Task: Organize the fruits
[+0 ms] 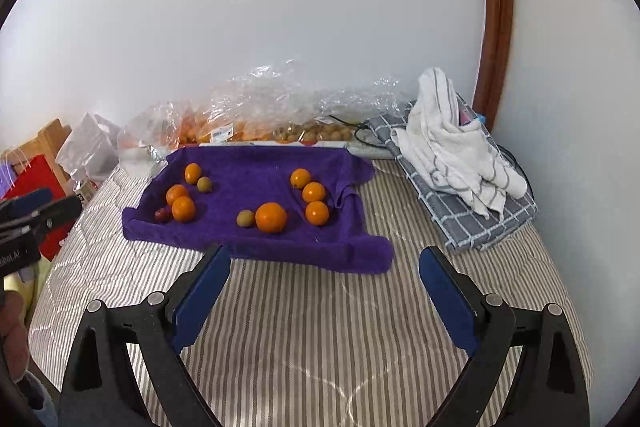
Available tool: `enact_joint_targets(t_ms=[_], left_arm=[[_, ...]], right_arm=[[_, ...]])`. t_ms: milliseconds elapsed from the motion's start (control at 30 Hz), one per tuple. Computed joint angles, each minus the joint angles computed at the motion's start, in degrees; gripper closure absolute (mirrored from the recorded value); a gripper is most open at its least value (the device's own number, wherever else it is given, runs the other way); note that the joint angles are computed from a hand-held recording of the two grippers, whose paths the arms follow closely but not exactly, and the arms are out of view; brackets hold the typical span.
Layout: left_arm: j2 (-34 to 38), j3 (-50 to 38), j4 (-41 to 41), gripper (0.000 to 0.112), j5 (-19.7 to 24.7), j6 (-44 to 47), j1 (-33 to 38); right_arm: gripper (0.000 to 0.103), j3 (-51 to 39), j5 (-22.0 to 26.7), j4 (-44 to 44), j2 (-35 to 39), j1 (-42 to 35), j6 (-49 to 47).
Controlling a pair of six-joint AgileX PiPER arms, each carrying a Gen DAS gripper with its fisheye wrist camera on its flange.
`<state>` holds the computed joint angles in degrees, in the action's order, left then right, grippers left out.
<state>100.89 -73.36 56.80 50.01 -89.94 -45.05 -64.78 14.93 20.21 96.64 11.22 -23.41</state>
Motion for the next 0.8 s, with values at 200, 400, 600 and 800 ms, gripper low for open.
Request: enact_joint_targets(t_ms=[200,400,600,800], left_arm=[[0.20,-0.55,0.61,0.032,1.62,-0.61,-0.81],[0.38,-1.04,1.41,0.032,2.73,-0.88,-1.48],[0.68,-1.63,1.73,0.032,3.19,-1.07,-2.03],[0.60,-1.56,1.93,0.032,3.14,-1.29,-2.10]], right_arm=[[0.009,1.58,-0.13,3.41,-0.39,-0.79,-2.99],[0.009,2.11,-0.08,7.82,-1.10,-1.47,-7.07],[0.009,2.77,-0.07,9.25,-1.95,-1.58,-8.41],[0.009,2.88,0.06,9.73,-2.06,-1.71,-8.86]])
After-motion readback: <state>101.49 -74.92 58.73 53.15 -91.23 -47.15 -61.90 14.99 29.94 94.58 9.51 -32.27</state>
